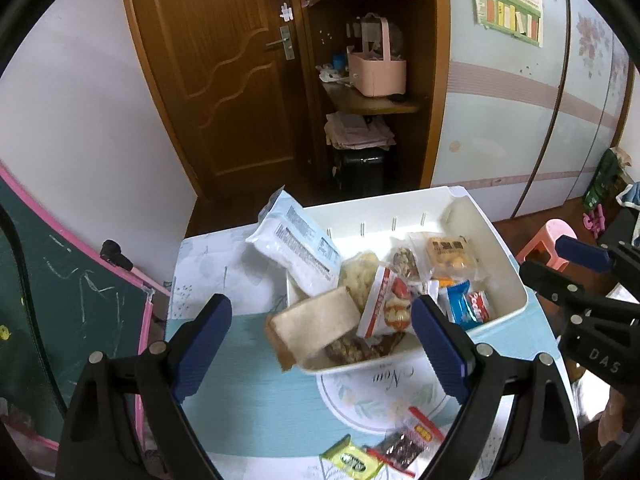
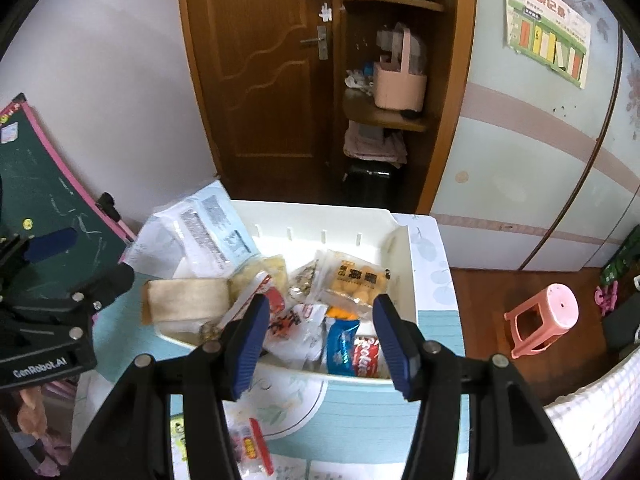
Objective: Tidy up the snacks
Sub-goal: 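Withdraw both grippers from the bin toward the last snacks on the table, then grasp the green biscuit pack with the left gripper while the right grasps the dark cake bag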
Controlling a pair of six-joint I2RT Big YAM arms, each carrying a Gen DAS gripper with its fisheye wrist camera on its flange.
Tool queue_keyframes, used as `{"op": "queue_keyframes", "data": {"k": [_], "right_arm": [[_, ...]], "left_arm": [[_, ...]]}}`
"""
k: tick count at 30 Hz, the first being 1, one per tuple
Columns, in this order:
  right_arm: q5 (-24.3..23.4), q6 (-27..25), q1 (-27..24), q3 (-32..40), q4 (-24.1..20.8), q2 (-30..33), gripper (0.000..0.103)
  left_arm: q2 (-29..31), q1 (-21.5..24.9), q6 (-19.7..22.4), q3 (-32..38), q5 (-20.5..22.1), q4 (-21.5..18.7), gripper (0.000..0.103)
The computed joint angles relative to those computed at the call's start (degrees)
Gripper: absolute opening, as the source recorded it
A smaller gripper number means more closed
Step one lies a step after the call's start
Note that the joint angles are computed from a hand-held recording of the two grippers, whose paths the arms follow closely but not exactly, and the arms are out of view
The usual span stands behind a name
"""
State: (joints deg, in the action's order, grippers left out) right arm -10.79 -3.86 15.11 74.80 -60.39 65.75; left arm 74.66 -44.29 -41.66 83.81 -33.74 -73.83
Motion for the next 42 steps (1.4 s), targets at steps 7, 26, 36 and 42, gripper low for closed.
{"op": "queue_keyframes", "data": {"k": [7,26,36,42], "right_arm": [[-3.5,0.3,0.5,-4.6,-0.8,-7.5,0.054],[-5.4,8.4,5.7,-25.7,-0.5,-16.2,0.054],[-2.4,9.7,13.0,-31.7,3.5,-14.8,0.054],[-2.9,8.0,14.2,-32.4,5.3,-13.0,0.054]], "left_arm": [[-5.7,-5.9,-6.0,-3.9,-2.8,-3.2,0.091],[-9.4,-12.7,-29.0,-26.7,4.7,0.9,0.091],[-4.2,-8.7,-28.7,-30.3,9.5,7.7,0.091],[-1.6,-6.8,-26.3,-29.8,12.1,10.6,0.091]]}}
